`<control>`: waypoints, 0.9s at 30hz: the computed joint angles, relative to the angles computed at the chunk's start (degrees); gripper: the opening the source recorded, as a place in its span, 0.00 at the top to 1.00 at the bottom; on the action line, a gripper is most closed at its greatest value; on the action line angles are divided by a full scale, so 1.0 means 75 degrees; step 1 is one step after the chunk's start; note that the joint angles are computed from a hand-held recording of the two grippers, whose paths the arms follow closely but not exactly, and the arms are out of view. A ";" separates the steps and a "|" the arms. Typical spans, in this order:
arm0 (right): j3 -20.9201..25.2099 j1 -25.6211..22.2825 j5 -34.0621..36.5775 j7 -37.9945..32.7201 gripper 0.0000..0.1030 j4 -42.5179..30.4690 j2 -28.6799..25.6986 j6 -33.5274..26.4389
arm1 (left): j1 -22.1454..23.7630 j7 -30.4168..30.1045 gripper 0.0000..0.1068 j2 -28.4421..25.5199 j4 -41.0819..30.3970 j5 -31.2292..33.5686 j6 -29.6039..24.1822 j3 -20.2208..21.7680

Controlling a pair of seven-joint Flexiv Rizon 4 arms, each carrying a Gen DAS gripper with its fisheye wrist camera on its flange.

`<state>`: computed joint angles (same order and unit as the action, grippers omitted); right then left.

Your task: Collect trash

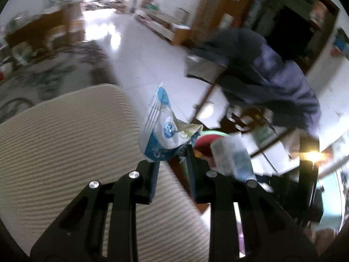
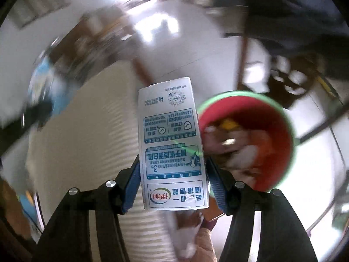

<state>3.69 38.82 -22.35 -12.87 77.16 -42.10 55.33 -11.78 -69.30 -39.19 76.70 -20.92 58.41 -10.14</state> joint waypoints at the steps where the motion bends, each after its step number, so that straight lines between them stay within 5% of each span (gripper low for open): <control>1: -0.0183 0.0006 -0.0041 0.0310 0.44 0.0348 0.0183 0.0169 | -0.0052 0.0100 0.78 -0.0121 -0.0155 0.0013 -0.0128 -0.0092; 3: -0.0187 -0.0163 0.0032 0.0529 0.35 0.0654 0.0334 0.0310 | -0.0199 0.0315 0.69 -0.0388 -0.0509 0.0046 -0.0358 -0.0230; 5: -0.0341 -0.0184 -0.0012 0.0987 0.20 0.1050 0.0568 0.0448 | -0.0390 0.0418 0.33 -0.0594 -0.0767 0.0103 -0.0299 -0.0264; 6: -0.0512 -0.0113 -0.0182 0.1335 0.19 0.1301 0.0686 0.0652 | -0.0446 0.0448 0.25 -0.0633 -0.0793 0.0096 -0.0156 -0.0282; 9: -0.0661 -0.0145 -0.0565 0.1852 0.13 0.1845 0.1040 0.0840 | -0.0565 0.0515 0.11 -0.0678 -0.0772 0.0048 0.0473 -0.0355; 12: -0.0862 -0.0113 -0.1150 0.2343 0.13 0.2198 0.1289 0.1081 | -0.0601 0.0526 0.09 -0.0607 -0.0481 0.0020 0.1536 -0.0434; 16: -0.1151 0.0073 -0.2268 0.2889 0.11 0.2215 0.1435 0.0938 | -0.0797 0.0090 0.09 -0.0551 -0.0505 0.0322 0.2091 -0.0019; 19: -0.1663 0.0458 -0.3748 0.3704 0.07 0.2131 0.1545 0.0774 | -0.0574 0.0092 0.09 -0.0374 -0.0294 0.0325 0.2432 -0.0179; 21: -0.2411 0.0970 -0.5570 0.5168 0.07 0.2219 0.1736 0.0664 | -0.0493 0.0043 0.09 -0.0183 -0.0050 0.0382 0.2766 -0.0155; 23: -0.2872 0.1464 -0.6991 0.6380 0.07 0.2101 0.1851 -0.0057 | -0.0459 -0.0063 0.09 0.0043 0.0243 0.0535 0.3325 0.0017; 27: -0.2661 0.1598 -0.7350 0.6723 0.07 0.1428 0.1545 -0.0947 | -0.0432 -0.0343 0.09 0.0445 0.0700 0.0861 0.4087 0.0446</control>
<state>-16.27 50.80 -77.47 37.55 87.87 -30.51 48.23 -15.02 -71.87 -35.85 81.95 -14.46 89.07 -6.80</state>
